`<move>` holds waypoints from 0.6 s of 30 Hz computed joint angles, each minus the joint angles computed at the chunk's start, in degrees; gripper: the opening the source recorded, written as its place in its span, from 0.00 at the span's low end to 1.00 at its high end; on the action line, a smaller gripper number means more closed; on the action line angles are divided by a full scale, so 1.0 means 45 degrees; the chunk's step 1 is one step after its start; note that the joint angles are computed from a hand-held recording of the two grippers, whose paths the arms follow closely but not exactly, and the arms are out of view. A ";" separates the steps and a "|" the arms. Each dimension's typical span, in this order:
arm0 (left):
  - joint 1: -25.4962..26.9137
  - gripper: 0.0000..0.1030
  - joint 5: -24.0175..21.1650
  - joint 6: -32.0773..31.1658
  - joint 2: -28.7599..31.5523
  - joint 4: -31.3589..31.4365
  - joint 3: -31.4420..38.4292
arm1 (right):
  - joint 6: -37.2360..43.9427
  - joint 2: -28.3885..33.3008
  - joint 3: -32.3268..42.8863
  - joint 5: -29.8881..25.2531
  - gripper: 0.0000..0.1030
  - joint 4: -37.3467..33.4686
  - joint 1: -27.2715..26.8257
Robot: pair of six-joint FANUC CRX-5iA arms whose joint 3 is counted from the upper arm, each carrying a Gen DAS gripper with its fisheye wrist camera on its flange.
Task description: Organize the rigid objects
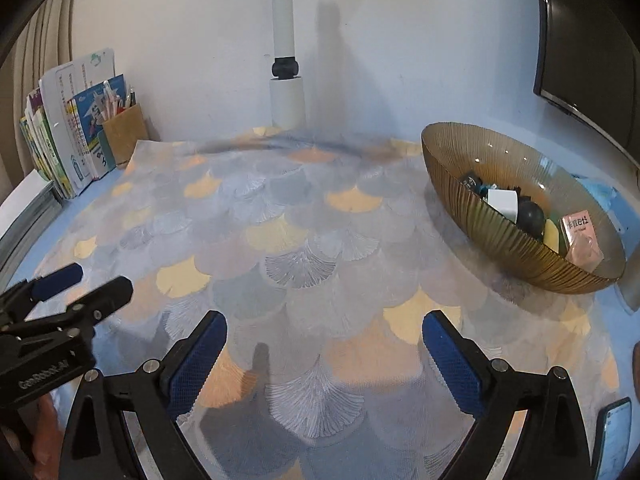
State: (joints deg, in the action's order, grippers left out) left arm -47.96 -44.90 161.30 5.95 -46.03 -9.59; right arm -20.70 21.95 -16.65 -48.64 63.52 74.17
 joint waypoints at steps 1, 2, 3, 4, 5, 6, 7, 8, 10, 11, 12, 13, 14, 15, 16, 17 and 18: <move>-0.0160 0.80 -0.0191 0.0226 0.0050 -0.0286 0.0055 | 0.0164 0.0070 0.0120 -0.0079 0.95 -0.0209 0.0005; -0.0247 0.81 -0.0283 0.0325 0.0062 -0.0406 0.0076 | 0.0341 0.0107 0.0218 -0.0148 0.95 -0.0398 0.0028; -0.0270 0.81 -0.0266 0.0341 0.0046 -0.0415 0.0059 | 0.0576 0.0217 0.0379 -0.0235 0.95 -0.0582 0.0052; -0.0254 0.81 -0.0254 0.0376 0.0035 -0.0395 0.0033 | 0.0698 0.0283 0.0464 -0.0337 0.95 -0.0610 0.0088; -0.0209 0.81 -0.0247 0.0409 0.0007 -0.0344 -0.0001 | 0.0737 0.0358 0.0523 -0.0478 0.95 -0.0527 0.0141; -0.0153 0.81 -0.0194 0.0455 0.0005 -0.0311 -0.0041 | 0.0775 0.0367 0.0529 -0.0508 0.95 -0.0436 0.0145; -0.0096 0.81 -0.0186 0.0489 0.0006 -0.0245 -0.0047 | 0.0765 0.0380 0.0529 -0.0593 0.95 -0.0336 0.0182; -0.0068 0.81 -0.0229 0.0499 -0.0005 -0.0189 -0.0056 | 0.0743 0.0411 0.0536 -0.0676 0.95 -0.0246 0.0217; -0.0142 0.81 -0.0475 0.0529 0.0053 -0.0244 0.0039 | 0.0703 0.0419 0.0517 -0.0717 0.95 -0.0193 0.0244; -0.0238 0.81 -0.0600 0.0579 0.0088 -0.0359 0.0094 | 0.0689 0.0412 0.0505 -0.0714 0.95 -0.0175 0.0231; -0.0296 0.82 -0.0675 0.0613 0.0112 -0.0440 0.0133 | 0.0632 0.0407 0.0487 -0.0746 0.95 -0.0146 0.0236; -0.0385 0.83 -0.0787 0.0699 0.0150 -0.0553 0.0188 | 0.0627 0.0410 0.0489 -0.0755 0.95 -0.0133 0.0234; -0.0477 0.86 -0.0897 0.0829 0.0157 -0.0695 0.0213 | 0.0631 0.0422 0.0496 -0.0763 0.95 -0.0123 0.0232; -0.0560 0.87 -0.0995 0.1000 0.0160 -0.0823 0.0230 | 0.0642 0.0439 0.0520 -0.0800 0.95 -0.0130 0.0248; -0.0637 0.88 -0.1052 0.1180 0.0145 -0.0953 0.0225 | 0.0653 0.0427 0.0502 -0.0789 0.95 -0.0112 0.0244; -0.0767 0.88 -0.1155 0.1464 0.0112 -0.1176 0.0209 | 0.0680 0.0435 0.0513 -0.0785 0.95 -0.0120 0.0248; -0.0962 0.88 -0.1314 0.1883 0.0066 -0.1507 0.0188 | 0.0722 0.0444 0.0541 -0.0795 0.95 -0.0164 0.0255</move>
State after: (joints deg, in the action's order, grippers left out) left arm -52.29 -50.81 169.78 6.24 -52.81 -8.74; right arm -17.45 23.94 -14.22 -52.21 62.78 75.32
